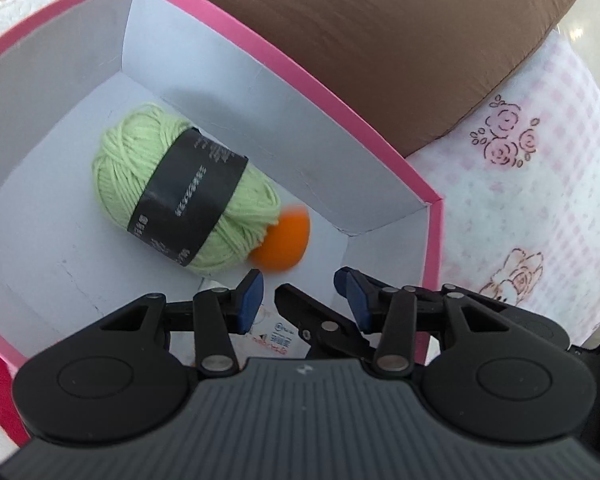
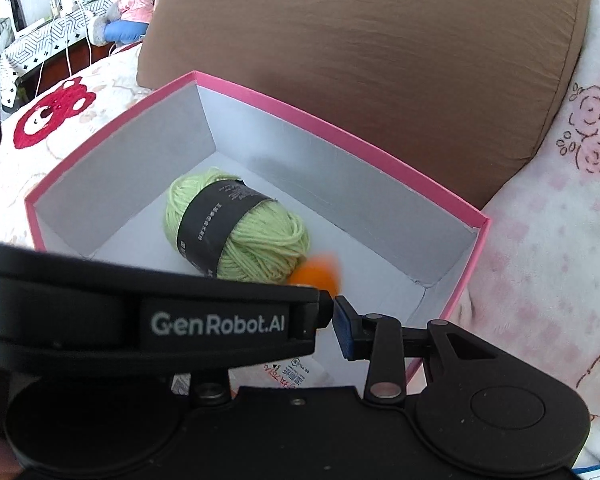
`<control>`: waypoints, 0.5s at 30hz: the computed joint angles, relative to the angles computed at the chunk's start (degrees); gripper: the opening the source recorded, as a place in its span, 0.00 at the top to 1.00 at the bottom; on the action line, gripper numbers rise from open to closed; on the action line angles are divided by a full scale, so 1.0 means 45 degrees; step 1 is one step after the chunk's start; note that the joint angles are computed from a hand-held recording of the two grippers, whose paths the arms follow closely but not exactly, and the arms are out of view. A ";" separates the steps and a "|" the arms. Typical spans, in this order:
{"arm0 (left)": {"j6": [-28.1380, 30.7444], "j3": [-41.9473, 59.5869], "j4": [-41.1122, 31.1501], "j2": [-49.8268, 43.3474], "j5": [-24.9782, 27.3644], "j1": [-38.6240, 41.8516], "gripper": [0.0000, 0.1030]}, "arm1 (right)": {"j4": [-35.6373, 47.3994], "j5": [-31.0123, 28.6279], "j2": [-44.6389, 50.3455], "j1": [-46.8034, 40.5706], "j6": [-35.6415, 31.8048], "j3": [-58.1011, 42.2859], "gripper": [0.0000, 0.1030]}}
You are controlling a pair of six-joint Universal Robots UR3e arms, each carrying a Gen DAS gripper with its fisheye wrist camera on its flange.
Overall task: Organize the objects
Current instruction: 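Lower the sponge into the pink box and open the left gripper, then raise the left tool out of the pink box and pull back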
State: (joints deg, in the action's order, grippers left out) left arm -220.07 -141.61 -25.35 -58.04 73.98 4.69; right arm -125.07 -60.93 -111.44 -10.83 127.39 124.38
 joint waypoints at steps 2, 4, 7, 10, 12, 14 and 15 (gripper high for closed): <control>-0.0029 0.0054 0.0101 -0.0082 0.0115 -0.0158 0.56 | 0.0405 0.0317 -0.0213 -0.0380 -0.0359 0.0031 0.60; -0.0040 0.0125 -0.0053 0.0083 0.0209 -0.0263 0.57 | 0.1145 0.0717 -0.0619 -0.0902 -0.0927 0.0067 0.60; -0.0181 0.0546 -0.0587 0.0185 0.1106 -0.0834 0.57 | 0.3341 0.1491 -0.1484 -0.2052 -0.2443 -0.0177 0.60; -0.0248 0.0836 -0.1440 0.0685 0.1454 -0.0997 0.54 | 0.5903 0.2112 -0.2468 -0.3375 -0.4195 -0.0603 0.59; -0.0198 0.1180 -0.1657 0.0568 0.2131 -0.1542 0.49 | 0.7427 0.2294 -0.3037 -0.4214 -0.5284 -0.0908 0.58; -0.0311 0.1578 -0.2034 0.0313 0.2698 -0.2095 0.42 | 0.8644 0.2397 -0.3511 -0.4933 -0.6107 -0.1156 0.57; -0.0393 0.1701 -0.2286 0.0319 0.2816 -0.2251 0.40 | 0.9602 0.2550 -0.3803 -0.5446 -0.6762 -0.1352 0.57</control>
State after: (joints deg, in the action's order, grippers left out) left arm -221.84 -133.95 -35.64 -56.61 86.65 -5.44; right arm -81.86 -49.45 -128.55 -35.34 96.96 118.29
